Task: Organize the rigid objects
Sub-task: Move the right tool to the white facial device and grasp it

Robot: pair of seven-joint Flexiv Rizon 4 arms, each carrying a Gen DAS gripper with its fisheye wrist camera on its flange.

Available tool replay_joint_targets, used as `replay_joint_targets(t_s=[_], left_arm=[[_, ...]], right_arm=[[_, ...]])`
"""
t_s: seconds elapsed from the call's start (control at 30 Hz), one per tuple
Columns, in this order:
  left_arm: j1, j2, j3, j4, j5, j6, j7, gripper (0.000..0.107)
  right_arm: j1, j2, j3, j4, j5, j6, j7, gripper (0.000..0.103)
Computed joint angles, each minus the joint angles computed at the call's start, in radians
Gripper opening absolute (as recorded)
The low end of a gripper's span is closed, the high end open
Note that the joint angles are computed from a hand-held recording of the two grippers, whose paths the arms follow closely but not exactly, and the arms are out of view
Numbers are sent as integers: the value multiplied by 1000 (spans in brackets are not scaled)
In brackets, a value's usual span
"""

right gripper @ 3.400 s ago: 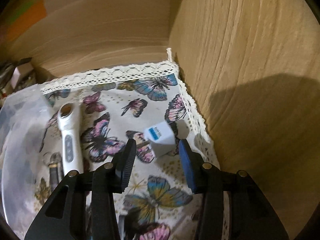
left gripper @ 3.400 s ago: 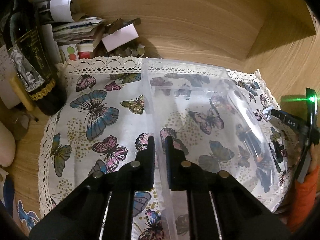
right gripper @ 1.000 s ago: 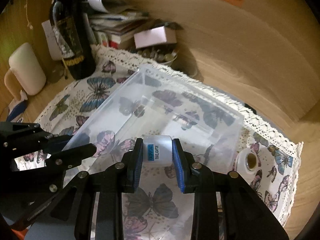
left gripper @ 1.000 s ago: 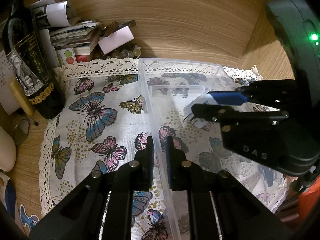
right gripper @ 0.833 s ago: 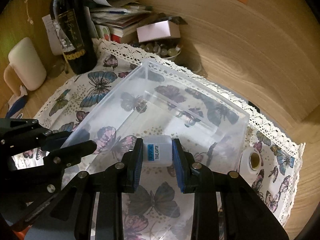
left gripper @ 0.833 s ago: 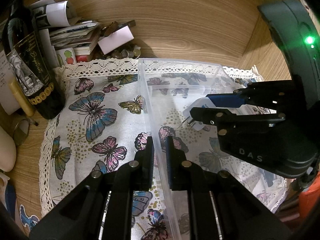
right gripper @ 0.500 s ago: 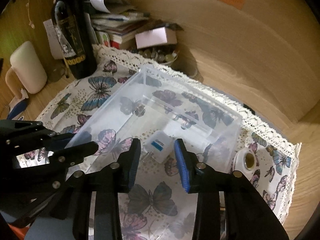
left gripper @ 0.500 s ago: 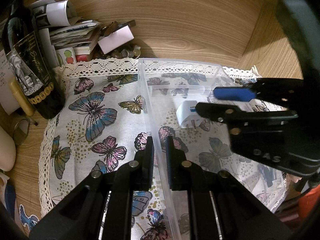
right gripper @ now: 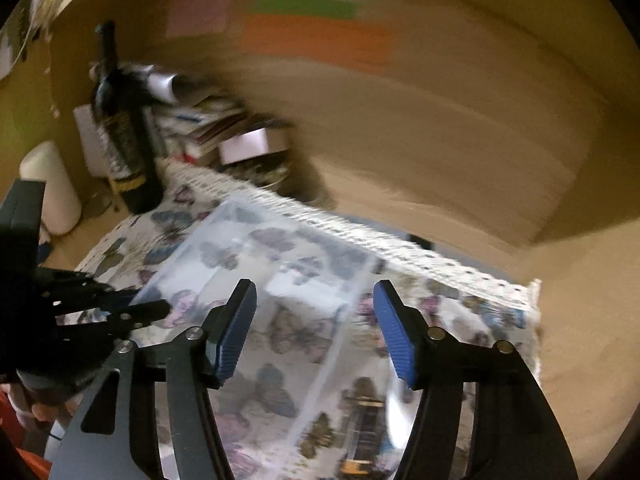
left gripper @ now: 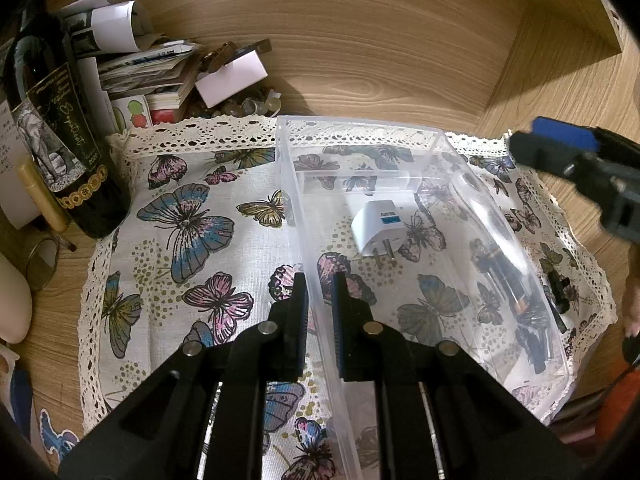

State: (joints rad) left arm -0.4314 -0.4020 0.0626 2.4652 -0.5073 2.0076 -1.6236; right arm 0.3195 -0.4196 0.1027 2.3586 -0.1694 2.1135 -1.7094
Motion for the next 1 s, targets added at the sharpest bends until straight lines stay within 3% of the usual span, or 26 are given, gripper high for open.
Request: replay_joint_targets(t_s=[0.2,0.43,0.9,1.0], left_arm=[[4,1,0,1,8,-3,-4,11],[10,5,1,1,17,-8,-6,11],[14,6,4,1,28,-11,-9,11],[23,6,-1,4,35,-10,-14,11]], right_arm=[[-14,-13,-44,-15,65,20,13,60],[-44,-93,-74,-70,77,-52,58,60],[-69,-227,-71,-188,0,-202,123,59],[-76,-243,-64,-209,-18,-219,134,52]])
